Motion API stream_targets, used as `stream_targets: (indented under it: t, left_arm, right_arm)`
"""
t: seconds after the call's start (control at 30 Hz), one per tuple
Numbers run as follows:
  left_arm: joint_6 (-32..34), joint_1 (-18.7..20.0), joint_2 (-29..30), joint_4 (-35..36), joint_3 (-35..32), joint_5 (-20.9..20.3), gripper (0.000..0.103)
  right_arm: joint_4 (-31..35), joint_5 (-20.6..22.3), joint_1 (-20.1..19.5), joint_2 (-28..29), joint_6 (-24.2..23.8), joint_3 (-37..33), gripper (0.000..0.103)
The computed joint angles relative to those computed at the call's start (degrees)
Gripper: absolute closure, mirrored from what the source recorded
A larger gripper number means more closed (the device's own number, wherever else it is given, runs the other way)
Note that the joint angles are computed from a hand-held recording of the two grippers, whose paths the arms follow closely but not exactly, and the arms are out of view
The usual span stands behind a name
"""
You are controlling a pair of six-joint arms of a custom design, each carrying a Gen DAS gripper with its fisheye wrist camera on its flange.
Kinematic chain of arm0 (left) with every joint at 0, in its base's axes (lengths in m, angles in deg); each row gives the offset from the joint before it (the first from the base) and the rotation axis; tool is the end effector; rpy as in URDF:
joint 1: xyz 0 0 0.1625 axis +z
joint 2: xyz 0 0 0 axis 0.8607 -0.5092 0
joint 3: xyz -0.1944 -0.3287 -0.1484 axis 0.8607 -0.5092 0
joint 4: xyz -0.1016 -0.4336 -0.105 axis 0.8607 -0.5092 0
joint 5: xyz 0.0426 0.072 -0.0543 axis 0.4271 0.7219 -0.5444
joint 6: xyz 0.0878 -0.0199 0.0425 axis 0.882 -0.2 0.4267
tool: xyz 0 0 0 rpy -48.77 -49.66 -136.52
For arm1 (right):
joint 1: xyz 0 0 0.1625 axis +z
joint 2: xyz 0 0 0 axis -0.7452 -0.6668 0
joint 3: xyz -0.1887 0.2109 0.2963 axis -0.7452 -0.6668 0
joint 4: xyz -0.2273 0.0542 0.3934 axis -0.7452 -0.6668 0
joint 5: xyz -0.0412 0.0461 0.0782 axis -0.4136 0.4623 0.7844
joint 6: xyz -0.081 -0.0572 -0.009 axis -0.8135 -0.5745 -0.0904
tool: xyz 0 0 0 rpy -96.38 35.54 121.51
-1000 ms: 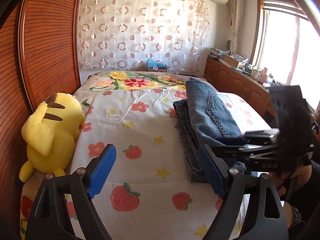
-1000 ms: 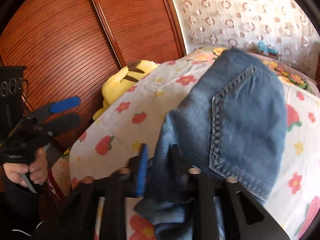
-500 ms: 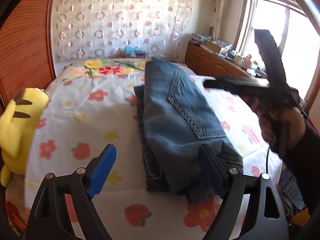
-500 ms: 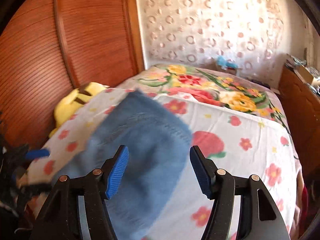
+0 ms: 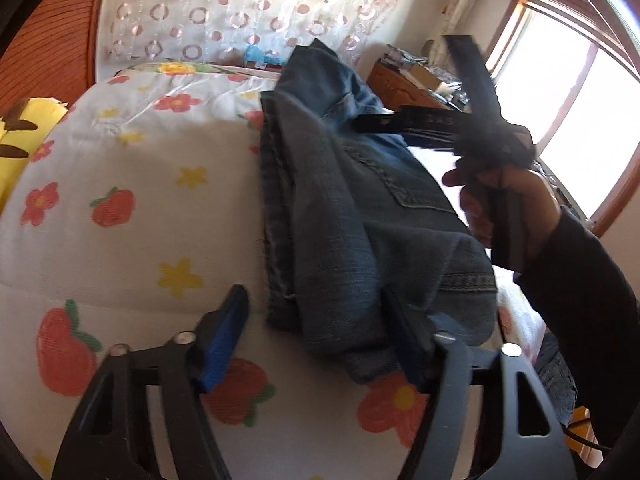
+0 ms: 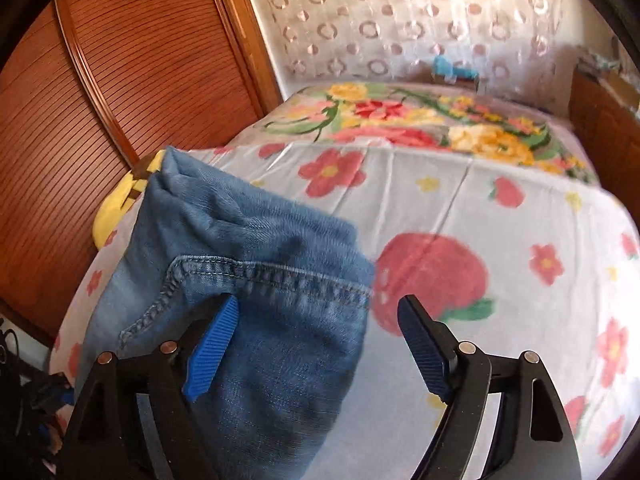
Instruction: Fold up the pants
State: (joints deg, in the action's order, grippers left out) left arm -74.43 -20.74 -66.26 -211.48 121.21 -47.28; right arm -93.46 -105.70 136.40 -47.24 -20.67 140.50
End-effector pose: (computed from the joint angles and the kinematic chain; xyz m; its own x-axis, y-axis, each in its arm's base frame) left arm -0.3426 -0.4716 -0.0353 -0.7006 0.6870 -0.1928 0.7135 0.6765 -0.1822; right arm 0.0773 -0.4921 0.3797 -0.8383 0.0802 0.5392 -0.3350 0.7046 -0.6255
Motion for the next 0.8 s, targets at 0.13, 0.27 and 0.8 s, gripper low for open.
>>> stream_targets:
  t: [0.13, 0.27, 0.8]
  left_arm:
    - [-0.43, 0.39, -0.23, -0.20, 0.12, -1.29, 0.054]
    - [-0.93, 0.64, -1.04, -1.32, 0.93, -1.79, 0.074]
    - [2.33, 0.52, -5.05, -7.84, 1.23, 1.40, 0.089]
  right_arm:
    - [3.76, 4.32, -2.21, -0.90, 0.56, -0.14, 0.025]
    - [5.67, 7.34, -3.02, -2.84, -0.74, 0.28, 0.054]
    - [-8.14, 10.89, 3.83, 0.09, -7.61, 0.14, 0.083]
